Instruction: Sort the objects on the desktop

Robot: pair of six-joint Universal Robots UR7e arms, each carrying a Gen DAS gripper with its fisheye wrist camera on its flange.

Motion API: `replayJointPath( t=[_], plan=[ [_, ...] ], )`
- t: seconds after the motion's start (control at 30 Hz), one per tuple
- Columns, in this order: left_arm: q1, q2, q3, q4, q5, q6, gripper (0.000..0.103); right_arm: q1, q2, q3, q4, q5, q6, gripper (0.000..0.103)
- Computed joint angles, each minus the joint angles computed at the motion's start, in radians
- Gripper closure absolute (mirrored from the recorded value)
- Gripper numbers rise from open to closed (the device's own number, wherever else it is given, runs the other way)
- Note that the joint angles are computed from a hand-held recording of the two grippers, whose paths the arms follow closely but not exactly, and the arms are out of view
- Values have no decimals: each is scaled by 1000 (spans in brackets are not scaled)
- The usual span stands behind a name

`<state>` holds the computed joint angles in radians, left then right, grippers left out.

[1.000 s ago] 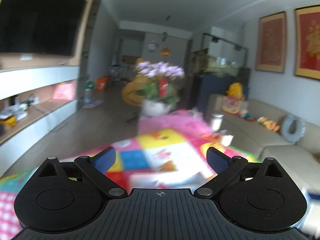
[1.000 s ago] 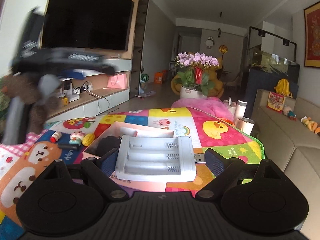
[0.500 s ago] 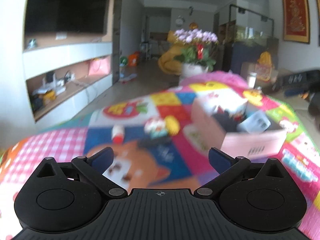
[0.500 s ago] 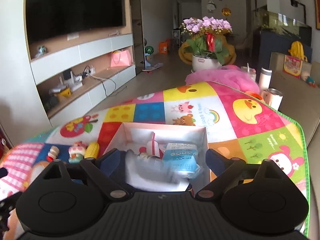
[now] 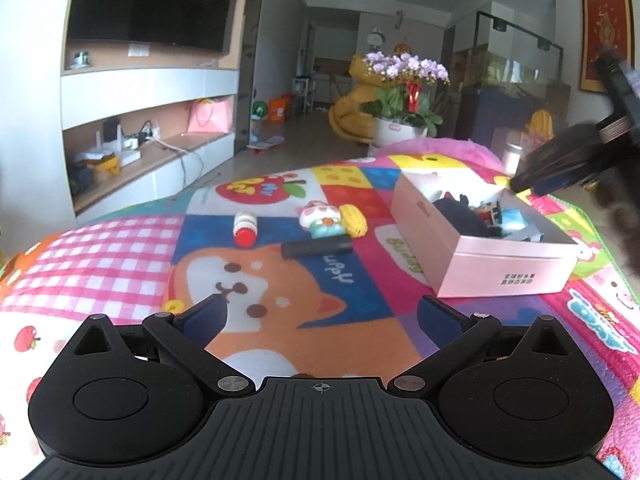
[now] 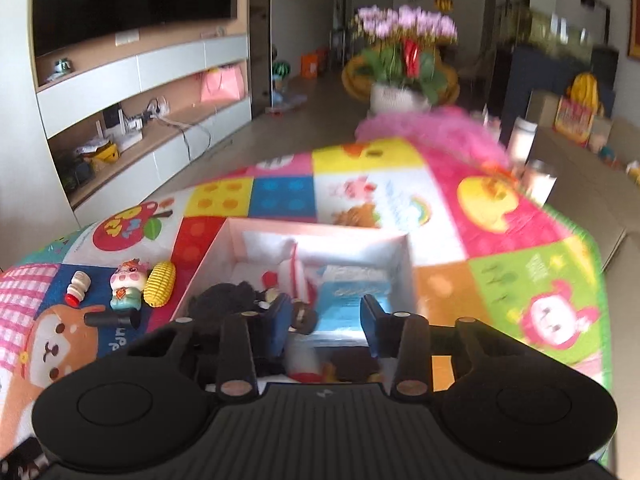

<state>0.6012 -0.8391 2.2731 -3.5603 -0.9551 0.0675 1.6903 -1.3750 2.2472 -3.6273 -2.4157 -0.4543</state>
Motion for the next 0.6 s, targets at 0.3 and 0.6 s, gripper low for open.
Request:
replayJointPath(
  t=[0.3,0.6],
  plan=[
    [16,8,-11,3,29,-39,0,-121,-2,-38,267,139,230,67],
    [28,59,-14,-95,104,-27,0,-19,53,-60,44,21,41,68]
  ],
)
